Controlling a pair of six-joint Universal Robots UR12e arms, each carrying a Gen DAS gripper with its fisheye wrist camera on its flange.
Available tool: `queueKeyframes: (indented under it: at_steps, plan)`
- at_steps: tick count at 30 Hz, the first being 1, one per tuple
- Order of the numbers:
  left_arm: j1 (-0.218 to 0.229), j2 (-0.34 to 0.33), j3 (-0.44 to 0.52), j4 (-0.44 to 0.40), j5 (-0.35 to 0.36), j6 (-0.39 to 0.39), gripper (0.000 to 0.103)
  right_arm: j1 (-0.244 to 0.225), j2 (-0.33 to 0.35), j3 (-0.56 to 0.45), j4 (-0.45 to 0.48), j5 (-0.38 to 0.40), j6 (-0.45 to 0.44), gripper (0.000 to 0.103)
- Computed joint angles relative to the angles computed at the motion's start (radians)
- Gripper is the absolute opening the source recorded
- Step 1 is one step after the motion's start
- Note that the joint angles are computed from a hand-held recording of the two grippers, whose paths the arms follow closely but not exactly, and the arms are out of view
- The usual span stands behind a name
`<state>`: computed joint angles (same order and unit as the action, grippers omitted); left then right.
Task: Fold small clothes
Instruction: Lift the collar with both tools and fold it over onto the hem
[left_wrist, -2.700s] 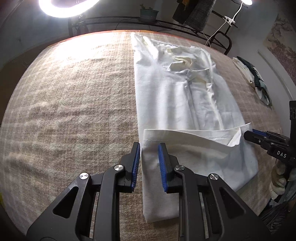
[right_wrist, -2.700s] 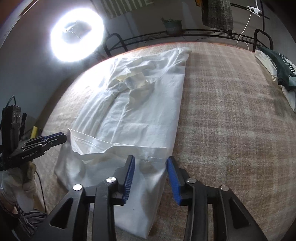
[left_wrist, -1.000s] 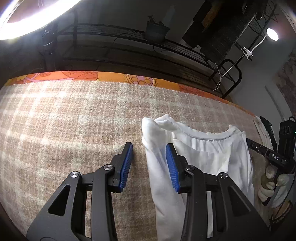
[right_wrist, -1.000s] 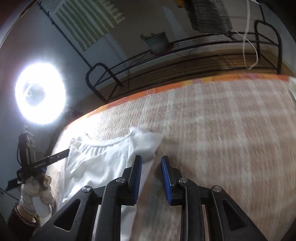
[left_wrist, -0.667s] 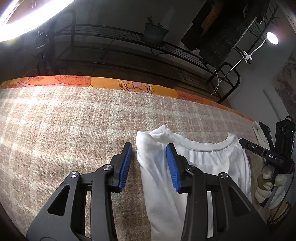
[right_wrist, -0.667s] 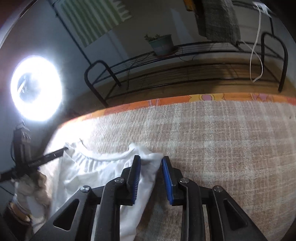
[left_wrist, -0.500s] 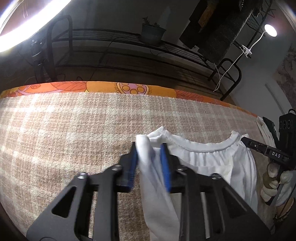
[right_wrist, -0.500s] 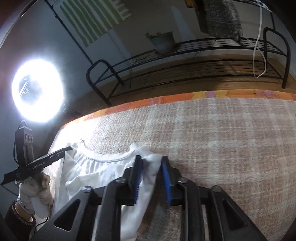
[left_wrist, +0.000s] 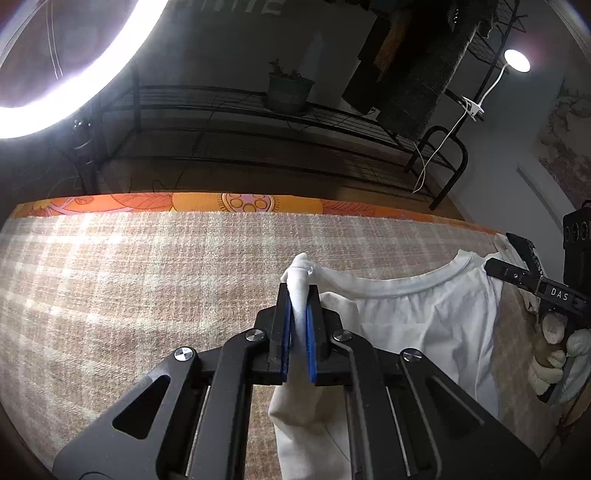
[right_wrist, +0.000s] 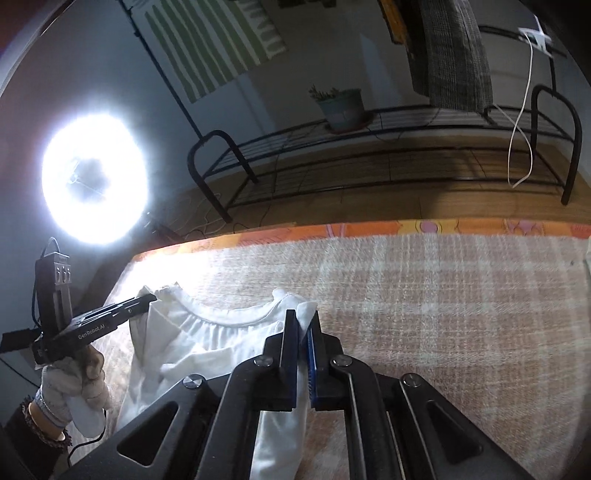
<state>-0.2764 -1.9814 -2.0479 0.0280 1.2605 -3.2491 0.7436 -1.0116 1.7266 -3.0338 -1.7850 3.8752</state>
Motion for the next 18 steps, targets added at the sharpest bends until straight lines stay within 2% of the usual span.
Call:
queueKeyframes:
  at_steps: [10,18]
  plan:
    - [0.008,0.130,-0.099,0.028,-0.038,0.013,0.005,0.056,-0.068,0.009,0.050,-0.066,-0.015,0.001]
    - [0.001,0.268,-0.222,0.030,-0.038,0.043,0.005,0.139,-0.124,0.024,0.086,-0.127,-0.009,0.001]
